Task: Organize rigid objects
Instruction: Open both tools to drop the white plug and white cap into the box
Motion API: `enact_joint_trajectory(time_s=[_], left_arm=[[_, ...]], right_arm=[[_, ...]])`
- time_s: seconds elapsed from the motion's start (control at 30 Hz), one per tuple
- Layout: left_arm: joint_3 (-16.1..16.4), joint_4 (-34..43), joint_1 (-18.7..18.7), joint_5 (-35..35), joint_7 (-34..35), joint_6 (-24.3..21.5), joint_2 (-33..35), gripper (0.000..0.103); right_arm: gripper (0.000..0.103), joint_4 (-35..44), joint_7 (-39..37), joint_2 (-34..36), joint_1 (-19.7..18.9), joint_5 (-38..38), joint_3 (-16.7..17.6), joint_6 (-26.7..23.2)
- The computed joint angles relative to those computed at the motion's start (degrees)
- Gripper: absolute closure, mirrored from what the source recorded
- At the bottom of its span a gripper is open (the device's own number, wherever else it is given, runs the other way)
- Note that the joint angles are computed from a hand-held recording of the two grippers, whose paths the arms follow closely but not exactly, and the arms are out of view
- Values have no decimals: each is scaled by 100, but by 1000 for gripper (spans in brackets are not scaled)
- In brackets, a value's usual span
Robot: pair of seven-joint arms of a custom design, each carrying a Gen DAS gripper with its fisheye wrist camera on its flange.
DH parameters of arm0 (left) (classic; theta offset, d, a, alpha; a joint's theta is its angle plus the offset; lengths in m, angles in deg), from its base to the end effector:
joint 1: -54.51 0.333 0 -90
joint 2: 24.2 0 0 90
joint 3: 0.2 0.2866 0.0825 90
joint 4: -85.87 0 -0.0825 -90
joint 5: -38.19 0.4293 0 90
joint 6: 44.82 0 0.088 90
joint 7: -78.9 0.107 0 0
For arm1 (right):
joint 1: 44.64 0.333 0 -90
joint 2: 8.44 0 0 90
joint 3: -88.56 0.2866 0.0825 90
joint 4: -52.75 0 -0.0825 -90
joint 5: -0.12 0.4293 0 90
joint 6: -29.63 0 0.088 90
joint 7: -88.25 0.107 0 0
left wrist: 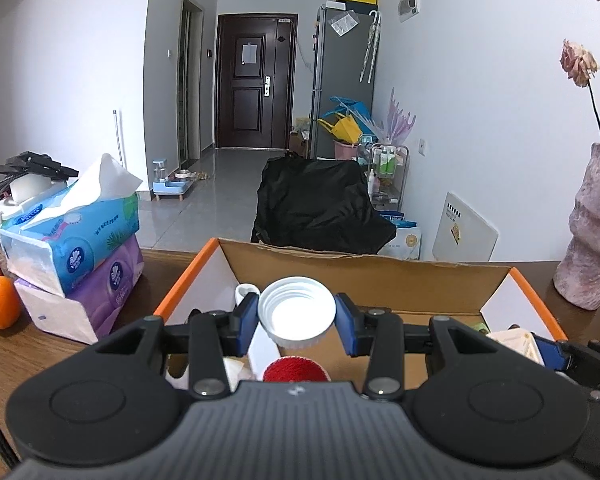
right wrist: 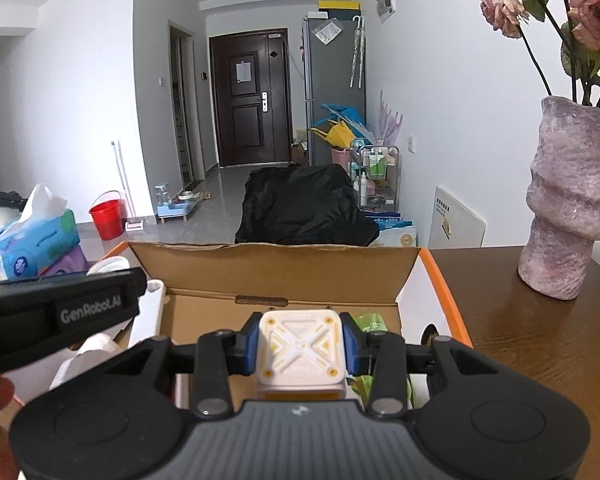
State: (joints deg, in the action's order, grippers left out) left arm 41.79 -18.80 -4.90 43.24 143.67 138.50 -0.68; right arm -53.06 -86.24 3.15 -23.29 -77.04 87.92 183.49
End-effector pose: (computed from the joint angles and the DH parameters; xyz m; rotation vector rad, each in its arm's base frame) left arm 0.6541 -0.2761 0.4365 -1.4692 1.7190 -1.0690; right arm 0.6254 0.2700 0.4170 -1.4086 1.7633 -0.9649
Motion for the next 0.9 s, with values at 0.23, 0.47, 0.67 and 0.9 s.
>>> enact_joint_trajectory(time_s=[0.23,0.47,0.67,0.9], left_arm=[[-339,154,364,187,-106,-139,68,61],[-139,99,243,409,-337,-46,106,61],[598,12,-368,308,-590,52,287,21],[1191,-67,-902,-290,-430,155,496,0]], right_arm=[[65,47,-122,95,-8,176,-35,16],[65,4,-181,58,4,194,-43,3],[32,-3,-485,40,19,364,-24,-143],[7,-118,-204,-55,-15,196,0,-217]])
